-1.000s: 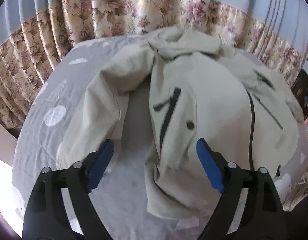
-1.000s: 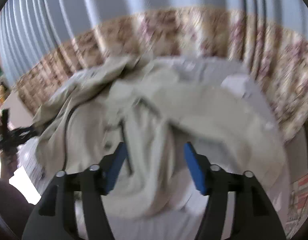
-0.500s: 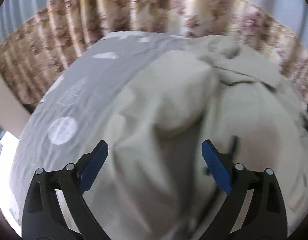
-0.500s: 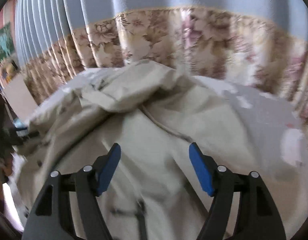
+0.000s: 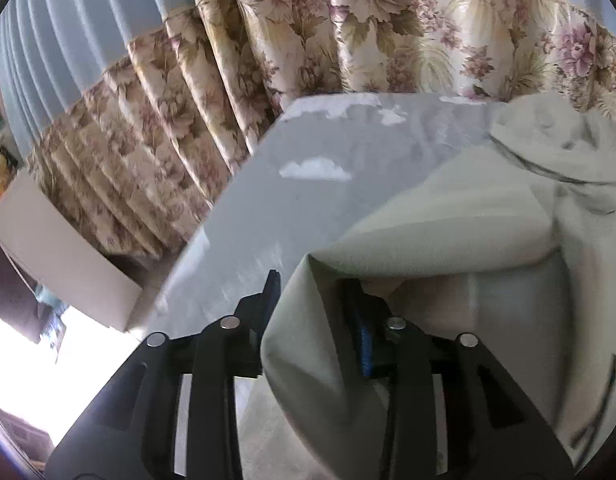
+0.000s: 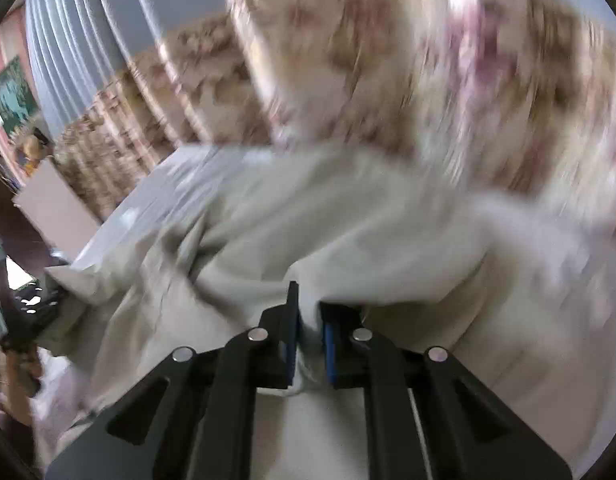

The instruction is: Fold large clothes

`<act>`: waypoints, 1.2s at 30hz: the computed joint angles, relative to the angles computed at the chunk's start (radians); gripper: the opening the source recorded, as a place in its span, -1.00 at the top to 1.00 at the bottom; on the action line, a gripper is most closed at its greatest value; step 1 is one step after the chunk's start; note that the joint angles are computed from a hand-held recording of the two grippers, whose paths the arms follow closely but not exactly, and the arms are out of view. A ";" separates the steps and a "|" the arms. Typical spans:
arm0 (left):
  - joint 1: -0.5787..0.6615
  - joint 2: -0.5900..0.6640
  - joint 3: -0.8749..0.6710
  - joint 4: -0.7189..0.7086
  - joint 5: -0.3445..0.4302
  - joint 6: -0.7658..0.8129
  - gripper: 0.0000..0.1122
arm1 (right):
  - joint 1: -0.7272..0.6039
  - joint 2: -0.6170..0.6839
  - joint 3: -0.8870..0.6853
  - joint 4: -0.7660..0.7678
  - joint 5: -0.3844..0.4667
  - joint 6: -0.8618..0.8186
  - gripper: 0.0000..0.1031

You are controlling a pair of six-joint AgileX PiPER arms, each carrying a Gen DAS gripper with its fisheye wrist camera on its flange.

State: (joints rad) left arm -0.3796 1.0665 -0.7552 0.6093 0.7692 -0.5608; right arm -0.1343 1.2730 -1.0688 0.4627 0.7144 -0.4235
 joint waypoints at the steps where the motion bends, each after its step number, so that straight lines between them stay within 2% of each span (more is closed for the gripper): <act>1: 0.018 0.036 -0.027 0.023 -0.002 0.028 0.00 | -0.034 0.035 -0.065 0.008 -0.002 0.007 0.82; 4: 0.033 0.029 -0.043 0.069 -0.009 0.037 -0.47 | -0.120 0.178 -0.263 -0.055 -0.026 0.120 0.83; 5: 0.039 0.006 -0.041 0.069 -0.006 0.051 -0.52 | -0.143 0.228 -0.318 -0.075 -0.020 0.164 0.83; 7: 0.063 -0.042 -0.030 0.029 -0.004 0.094 -0.70 | -0.176 0.376 -0.469 -0.233 0.009 0.346 0.83; 8: 0.078 -0.059 -0.027 0.005 0.007 0.113 -0.70 | -0.186 0.444 -0.547 -0.292 0.070 0.404 0.79; 9: 0.085 -0.067 -0.024 -0.003 0.014 0.119 -0.71 | -0.209 0.534 -0.637 -0.311 0.170 0.435 0.75; 10: 0.092 -0.090 -0.014 -0.021 0.040 0.134 -0.71 | -0.235 0.603 -0.705 -0.289 0.270 0.437 0.51; 11: 0.100 -0.115 -0.003 -0.042 0.056 0.153 -0.72 | -0.269 0.642 -0.732 -0.228 0.340 0.404 0.14; 13: 0.134 -0.191 0.026 -0.107 0.089 0.212 -0.78 | -0.332 0.623 -0.680 -0.121 0.371 0.305 -0.22; 14: 0.151 -0.223 0.040 -0.134 0.100 0.241 -0.78 | -0.362 0.593 -0.633 -0.065 0.357 0.246 -0.30; 15: 0.196 -0.253 0.052 -0.201 0.098 0.311 -0.78 | -0.409 0.554 -0.581 0.006 0.367 0.175 -0.42; 16: 0.261 -0.278 0.064 -0.301 0.100 0.405 -0.78 | -0.453 0.504 -0.522 0.045 0.364 0.129 -0.66; 18: 0.328 -0.296 0.093 -0.416 0.112 0.506 -0.78 | -0.519 0.413 -0.427 0.065 0.355 0.048 -0.69; 21: 0.247 -0.283 0.153 -0.360 0.068 0.419 -0.78 | -0.599 0.293 -0.286 0.084 0.305 -0.086 -0.69; 23: 0.263 -0.247 0.157 -0.446 0.018 0.483 -0.57 | -0.644 0.206 -0.191 0.087 0.283 -0.177 -0.69; 25: 0.211 -0.159 0.131 -0.498 -0.014 0.497 0.25 | -0.691 0.172 -0.153 0.119 0.304 -0.249 -0.69; 26: 0.169 -0.124 0.117 -0.463 -0.019 0.454 0.36 | -0.716 0.139 -0.120 0.133 0.303 -0.286 -0.69; 28: 0.050 -0.058 0.073 -0.289 -0.012 0.298 0.72 | -0.777 0.054 -0.045 0.158 0.280 -0.368 -0.69; 30: -0.019 -0.025 0.023 -0.089 0.036 0.155 0.83 | -0.860 -0.019 0.014 0.196 0.288 -0.465 -0.69; 32: -0.041 -0.029 -0.035 0.111 0.083 0.073 0.84 | -0.930 -0.069 0.050 0.219 0.311 -0.543 -0.69; 33: -0.054 -0.039 -0.059 0.211 0.107 0.057 0.82 | -0.975 -0.106 0.074 0.228 0.311 -0.597 -0.69; 35: -0.068 -0.055 -0.062 0.411 0.120 0.028 0.13 | -1.014 -0.146 0.104 0.233 0.296 -0.647 -0.69; 36: -0.044 -0.038 -0.061 0.511 0.140 -0.006 -0.70 | -1.055 -0.154 0.113 0.241 0.318 -0.679 -0.69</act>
State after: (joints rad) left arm -0.4237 1.0284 -0.8164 1.1200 0.9095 -0.5667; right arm -1.1889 1.1195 -0.9553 0.7035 1.0325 -1.1025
